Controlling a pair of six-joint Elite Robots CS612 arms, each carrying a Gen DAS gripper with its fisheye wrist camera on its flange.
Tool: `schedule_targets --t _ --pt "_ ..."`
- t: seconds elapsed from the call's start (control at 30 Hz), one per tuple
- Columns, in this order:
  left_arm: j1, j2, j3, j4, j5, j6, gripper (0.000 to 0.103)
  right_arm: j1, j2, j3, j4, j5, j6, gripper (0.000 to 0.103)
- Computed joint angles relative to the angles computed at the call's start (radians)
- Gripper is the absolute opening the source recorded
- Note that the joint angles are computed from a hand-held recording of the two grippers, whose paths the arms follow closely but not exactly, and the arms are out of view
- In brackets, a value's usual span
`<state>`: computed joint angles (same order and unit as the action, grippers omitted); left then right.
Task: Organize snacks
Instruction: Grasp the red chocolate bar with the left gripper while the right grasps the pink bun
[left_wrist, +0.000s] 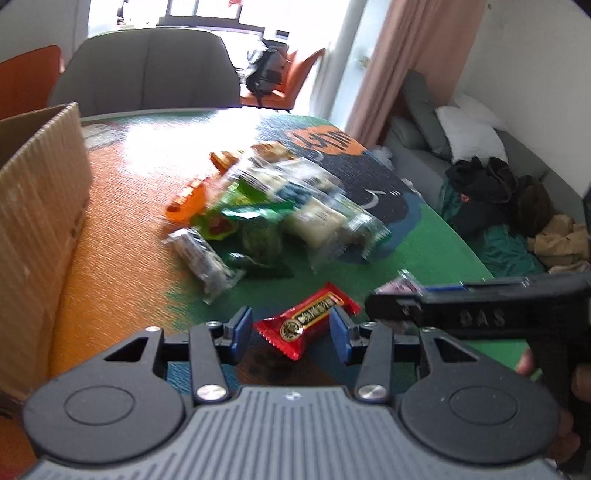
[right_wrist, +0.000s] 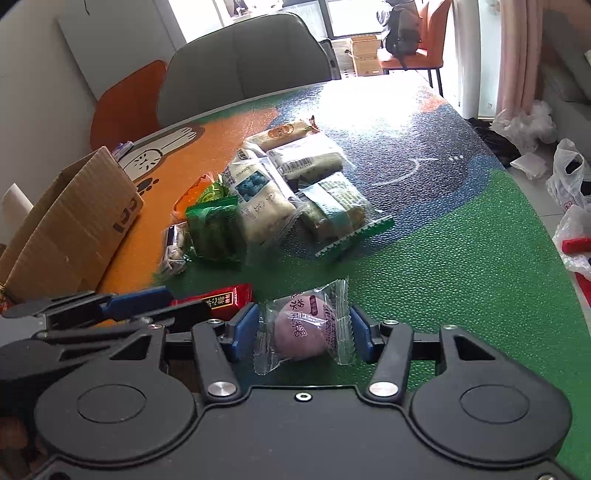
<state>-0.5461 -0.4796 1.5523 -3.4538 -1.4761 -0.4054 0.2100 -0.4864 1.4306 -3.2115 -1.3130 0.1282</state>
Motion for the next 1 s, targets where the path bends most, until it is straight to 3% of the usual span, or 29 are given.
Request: schedule_targets --t 0.2,0.33,0.47,0.67,0.77,0.83,1.0 --pt "0.0 -0.009 0.018 -0.001 -0.056 0.003 0.045 -0.006 -0.001 0.01 -0.018 -0.013 0.009 0.051" --pt "-0.006 -0.017 0.024 -0.003 -0.028 0.012 0.046 -0.012 -0.005 0.023 -0.039 -0.006 0.012 0.041" --pt "-0.008 -0.014 0.006 0.015 -0.004 0.034 0.048 -0.014 -0.01 0.031 -0.04 -0.012 0.013 0.039" --pt "-0.011 0.006 -0.032 0.033 -0.03 0.067 0.047 -0.014 -0.017 0.041 -0.034 -0.047 0.019 0.056" --pt "-0.012 0.012 -0.039 0.051 -0.035 0.054 0.037 -0.014 -0.016 0.043 -0.039 -0.058 0.019 0.061" --pt "-0.014 0.014 -0.039 0.047 -0.024 0.061 0.03 -0.015 -0.015 0.042 -0.042 -0.055 0.015 0.072" --pt "-0.014 0.007 -0.028 0.054 -0.01 0.053 0.019 -0.01 -0.011 0.039 -0.041 -0.055 -0.011 0.075"
